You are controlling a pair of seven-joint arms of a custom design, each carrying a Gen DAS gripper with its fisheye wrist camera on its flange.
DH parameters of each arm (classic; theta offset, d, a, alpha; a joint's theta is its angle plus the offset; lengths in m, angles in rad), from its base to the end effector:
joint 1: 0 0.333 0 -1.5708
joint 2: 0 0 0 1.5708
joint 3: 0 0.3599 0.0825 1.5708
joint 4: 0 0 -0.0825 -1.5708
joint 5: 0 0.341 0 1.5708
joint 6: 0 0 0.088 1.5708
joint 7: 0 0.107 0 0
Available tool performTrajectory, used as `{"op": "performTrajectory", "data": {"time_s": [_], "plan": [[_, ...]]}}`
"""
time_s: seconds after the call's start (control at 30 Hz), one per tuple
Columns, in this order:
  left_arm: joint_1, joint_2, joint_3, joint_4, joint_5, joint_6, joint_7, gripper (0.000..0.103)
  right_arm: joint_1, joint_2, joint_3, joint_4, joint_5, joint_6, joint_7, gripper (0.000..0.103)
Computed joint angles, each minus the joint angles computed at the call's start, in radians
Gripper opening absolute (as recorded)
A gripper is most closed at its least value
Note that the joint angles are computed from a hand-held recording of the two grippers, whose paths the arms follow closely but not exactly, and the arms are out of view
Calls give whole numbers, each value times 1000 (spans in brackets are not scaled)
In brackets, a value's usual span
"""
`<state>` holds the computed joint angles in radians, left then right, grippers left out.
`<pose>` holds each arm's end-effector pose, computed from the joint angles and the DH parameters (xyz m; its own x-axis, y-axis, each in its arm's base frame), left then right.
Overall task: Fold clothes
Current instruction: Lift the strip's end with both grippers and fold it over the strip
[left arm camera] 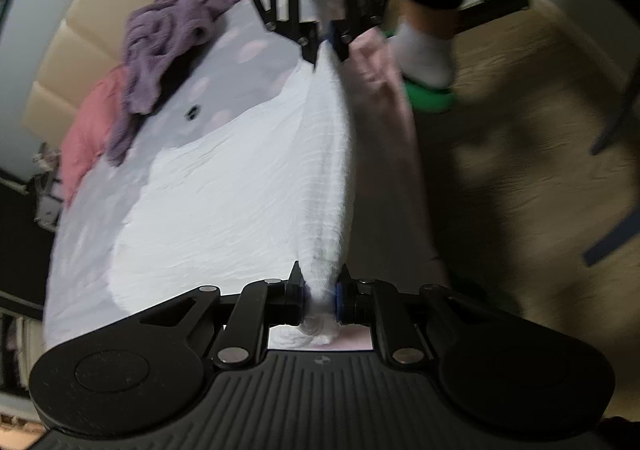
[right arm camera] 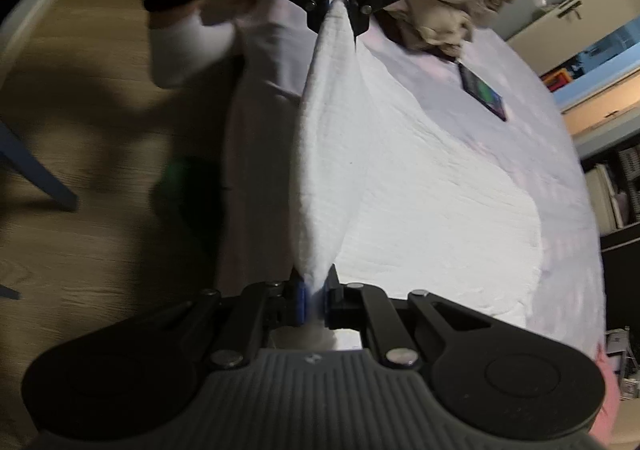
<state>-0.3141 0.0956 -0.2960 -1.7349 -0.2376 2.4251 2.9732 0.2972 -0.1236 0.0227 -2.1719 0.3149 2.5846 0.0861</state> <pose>0.4956 -0.3362 0.6387 -0.8566 0.1686 -0.4877 0.3648 0.8663 -0.3412 0.4840 0.1550 0.5691 0.8909 -0.0658 0.4494 0.0877 -0.9460 -0.3122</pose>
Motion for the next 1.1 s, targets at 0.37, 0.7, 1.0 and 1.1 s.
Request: {"op": "performTrajectory", "data": {"time_s": [0.37, 0.7, 1.0, 1.1], "plan": [[27, -27, 20, 105, -173, -422, 54, 11, -2, -92, -27, 71, 101, -422, 99, 9], [43, 75, 17, 264, -196, -511, -10, 11, -31, -45, -34, 162, 148, -491, 158, 9], [50, 182, -6, 439, -198, -481, -111, 11, -88, 57, -33, 326, 156, -460, 236, 9], [47, 227, -14, 513, -184, -477, -135, 11, -104, 102, -28, 401, 154, -461, 267, 9]]}}
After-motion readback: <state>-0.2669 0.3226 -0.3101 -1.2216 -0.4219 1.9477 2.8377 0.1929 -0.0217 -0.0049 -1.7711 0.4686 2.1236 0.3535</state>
